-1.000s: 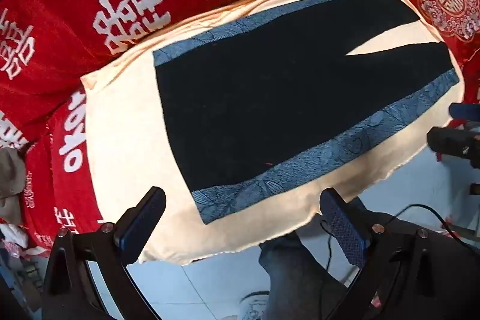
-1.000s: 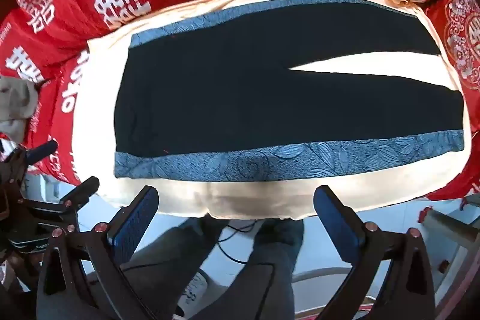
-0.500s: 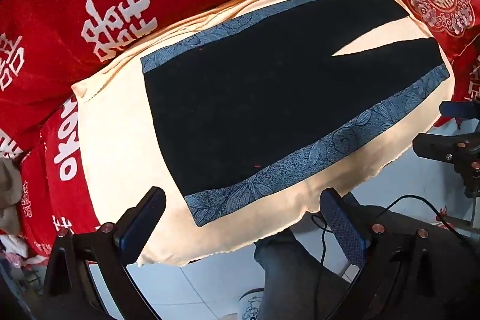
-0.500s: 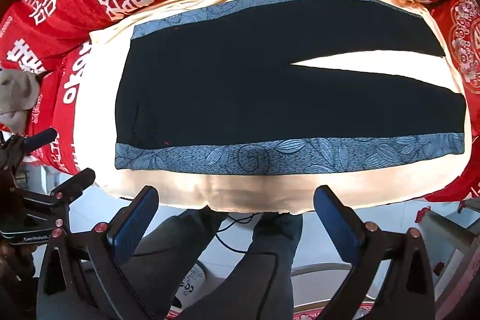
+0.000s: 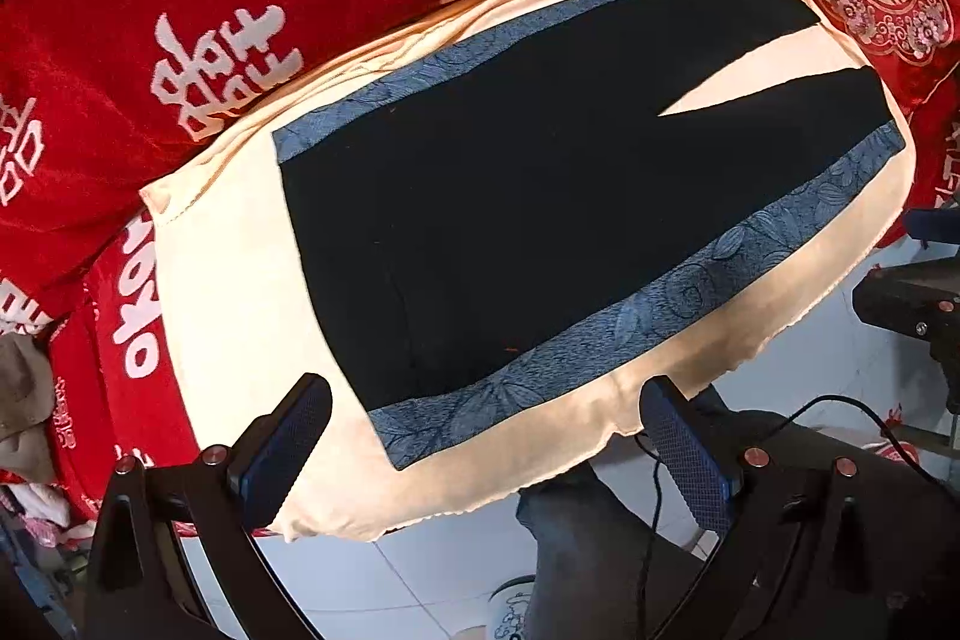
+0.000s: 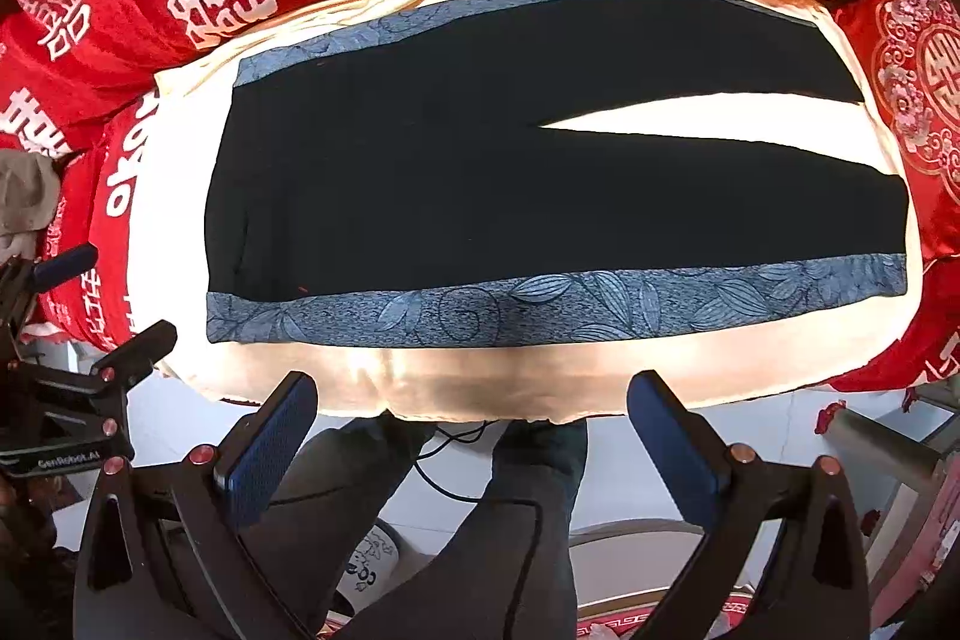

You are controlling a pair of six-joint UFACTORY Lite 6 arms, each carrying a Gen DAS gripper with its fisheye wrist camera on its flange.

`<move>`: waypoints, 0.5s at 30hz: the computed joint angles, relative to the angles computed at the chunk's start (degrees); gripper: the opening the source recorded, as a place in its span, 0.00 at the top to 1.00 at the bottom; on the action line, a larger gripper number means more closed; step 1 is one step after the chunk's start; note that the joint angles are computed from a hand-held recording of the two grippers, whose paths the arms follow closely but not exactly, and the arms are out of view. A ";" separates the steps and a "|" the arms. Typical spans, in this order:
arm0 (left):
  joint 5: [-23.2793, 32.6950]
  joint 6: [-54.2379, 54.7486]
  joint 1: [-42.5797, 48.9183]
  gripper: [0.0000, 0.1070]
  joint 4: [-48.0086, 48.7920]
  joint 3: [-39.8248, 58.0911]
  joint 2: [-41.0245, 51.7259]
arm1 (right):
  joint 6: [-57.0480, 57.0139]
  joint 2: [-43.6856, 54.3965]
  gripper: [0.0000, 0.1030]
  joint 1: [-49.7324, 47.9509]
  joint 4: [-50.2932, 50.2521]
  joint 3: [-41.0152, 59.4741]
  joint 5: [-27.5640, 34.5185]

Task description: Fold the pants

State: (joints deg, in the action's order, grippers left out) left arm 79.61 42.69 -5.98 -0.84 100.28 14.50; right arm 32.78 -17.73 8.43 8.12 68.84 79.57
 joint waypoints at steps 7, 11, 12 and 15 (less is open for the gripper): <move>-1.20 0.27 -2.36 0.04 0.59 -1.08 -1.31 | 0.07 -2.28 0.00 -2.38 -0.20 -1.84 0.64; -1.13 0.06 -2.62 0.04 0.71 -0.13 -0.75 | -0.44 -2.69 0.00 -3.23 -0.01 -2.09 0.56; -1.15 0.03 -2.59 0.04 0.74 0.02 -0.66 | -0.58 -2.47 0.00 -3.33 -0.09 -1.88 0.58; -1.31 -0.31 -2.78 0.04 1.02 0.33 -0.50 | -0.66 -2.05 0.00 -3.35 0.02 -1.64 0.53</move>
State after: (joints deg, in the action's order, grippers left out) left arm 78.30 42.38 -8.76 0.18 100.61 14.00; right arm 32.12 -19.78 5.07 8.13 67.19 80.10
